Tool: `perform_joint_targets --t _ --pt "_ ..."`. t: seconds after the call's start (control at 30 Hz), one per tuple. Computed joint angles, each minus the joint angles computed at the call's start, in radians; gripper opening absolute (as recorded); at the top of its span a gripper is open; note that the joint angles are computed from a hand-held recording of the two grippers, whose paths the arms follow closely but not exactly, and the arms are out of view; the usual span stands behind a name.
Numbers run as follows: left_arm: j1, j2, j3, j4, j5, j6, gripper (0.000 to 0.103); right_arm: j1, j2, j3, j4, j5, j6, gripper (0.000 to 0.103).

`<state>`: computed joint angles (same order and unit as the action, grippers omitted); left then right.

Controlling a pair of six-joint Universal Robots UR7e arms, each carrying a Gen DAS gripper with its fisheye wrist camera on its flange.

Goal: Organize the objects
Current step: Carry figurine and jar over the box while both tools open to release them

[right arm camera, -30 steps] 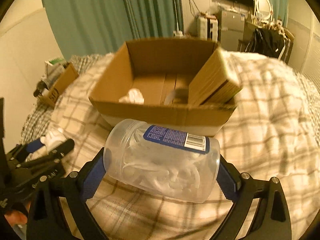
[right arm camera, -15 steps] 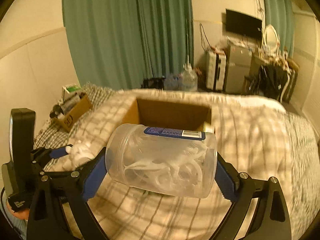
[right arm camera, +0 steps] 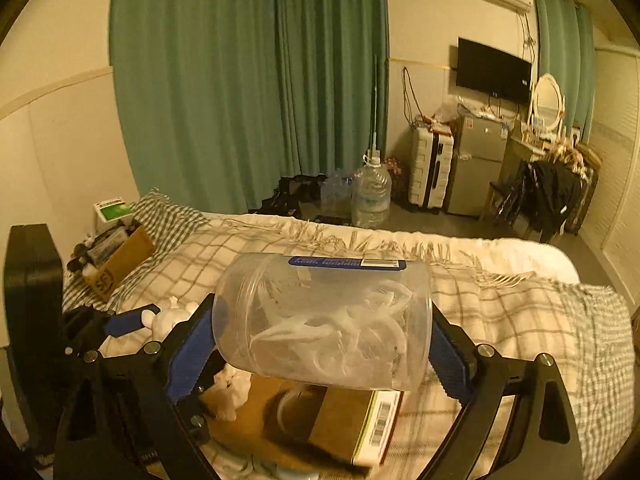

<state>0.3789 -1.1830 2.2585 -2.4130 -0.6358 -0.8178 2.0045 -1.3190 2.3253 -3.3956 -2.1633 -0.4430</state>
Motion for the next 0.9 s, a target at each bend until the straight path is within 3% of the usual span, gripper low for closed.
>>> perform_joint_targets --t 0.23,0.4,0.43,0.5,0.57,0.7,0.9 --pt "0.044 0.091 0.000 -0.174 -0.001 0.114 0.078 -0.095 0.059 -0.023 -0.048 0.061 -0.003 0.093" --pt "0.065 0.125 -0.005 -0.222 -0.019 0.153 0.080 -0.125 0.063 -0.009 -0.075 0.092 0.001 0.094" --pt "0.063 0.128 -0.004 -0.222 -0.016 0.162 0.082 -0.125 0.064 -0.008 -0.085 0.086 -0.001 0.094" --pt "0.048 0.126 0.003 -0.203 0.014 0.156 0.100 -0.114 0.067 0.000 -0.138 0.067 -0.014 0.097" --pt "0.025 0.113 0.025 -0.213 0.052 0.145 0.103 -0.105 0.048 0.011 -0.165 0.057 -0.010 0.100" --pt "-0.004 0.041 0.036 -0.117 0.052 0.059 0.103 -0.089 -0.051 0.055 -0.135 0.067 0.032 0.102" --pt "-0.106 -0.100 0.084 0.096 0.099 -0.143 0.103 -0.031 -0.191 0.148 -0.071 -0.046 0.041 0.102"
